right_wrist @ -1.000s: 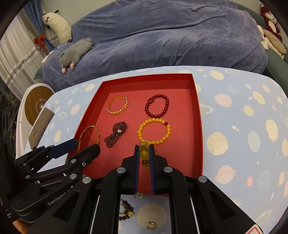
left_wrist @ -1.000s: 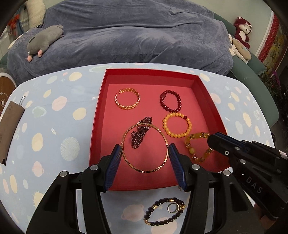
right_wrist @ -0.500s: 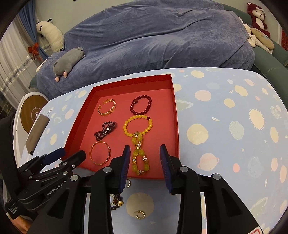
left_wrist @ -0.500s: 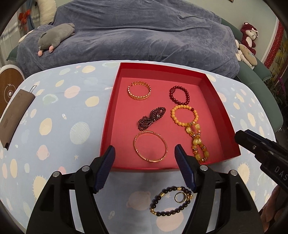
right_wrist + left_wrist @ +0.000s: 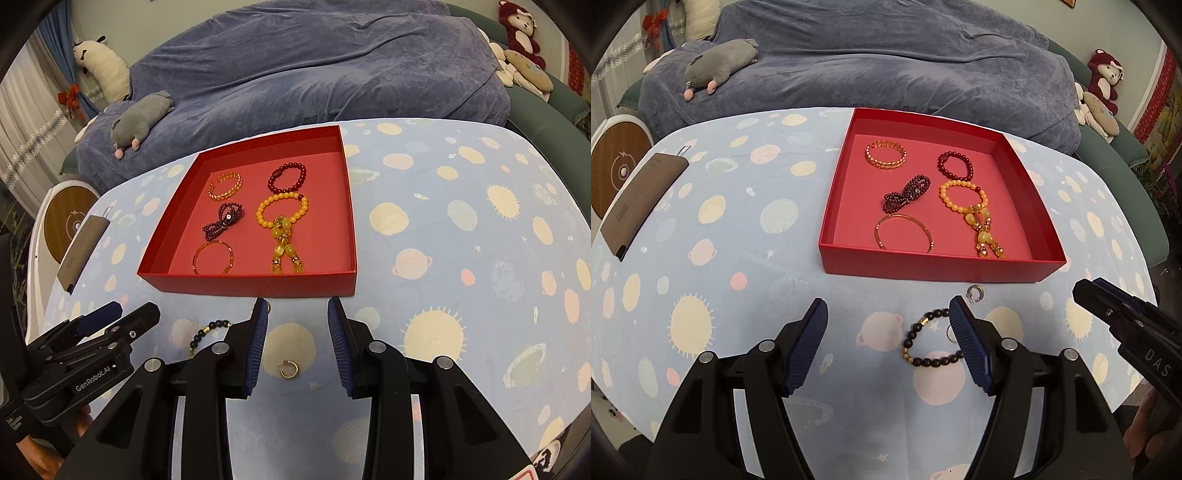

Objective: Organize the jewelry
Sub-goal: 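Carry the bangle into the red box with the left tool while the right tool drops the yellow bracelet there, then withdraw both tools from the box toward the dark bead bracelet and earrings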

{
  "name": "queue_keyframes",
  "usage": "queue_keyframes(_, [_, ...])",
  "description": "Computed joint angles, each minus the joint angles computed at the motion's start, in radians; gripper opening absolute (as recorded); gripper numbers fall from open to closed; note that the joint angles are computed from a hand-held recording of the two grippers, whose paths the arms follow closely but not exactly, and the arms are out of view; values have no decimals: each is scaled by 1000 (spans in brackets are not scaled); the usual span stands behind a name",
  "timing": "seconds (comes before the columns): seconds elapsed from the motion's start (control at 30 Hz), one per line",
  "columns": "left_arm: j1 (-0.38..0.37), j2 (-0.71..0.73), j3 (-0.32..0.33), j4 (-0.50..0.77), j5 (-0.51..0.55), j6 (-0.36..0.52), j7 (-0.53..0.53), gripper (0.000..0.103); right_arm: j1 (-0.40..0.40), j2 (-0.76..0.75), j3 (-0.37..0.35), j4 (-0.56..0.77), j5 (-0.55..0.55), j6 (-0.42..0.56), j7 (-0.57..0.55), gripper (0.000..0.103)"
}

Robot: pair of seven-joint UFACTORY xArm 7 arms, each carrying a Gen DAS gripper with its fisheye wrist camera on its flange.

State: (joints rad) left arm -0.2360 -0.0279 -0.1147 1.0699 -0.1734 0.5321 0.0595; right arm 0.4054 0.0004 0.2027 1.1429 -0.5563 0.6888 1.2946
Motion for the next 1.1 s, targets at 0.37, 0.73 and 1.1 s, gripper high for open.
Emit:
queue_keyframes(0.37, [0,-49,5,-84,17,-6,-12,65,32,9,19,-40,11,20,4,34])
queue_keyframes(0.73, [-12,7,-3,-95,-12,-17,35,60,46,40,2,-67,25,-20,2,34])
queue_keyframes(1.1, [-29,83,-25,-46,22,-41,31,17,35,58,-16,-75,39,-56,-20,34])
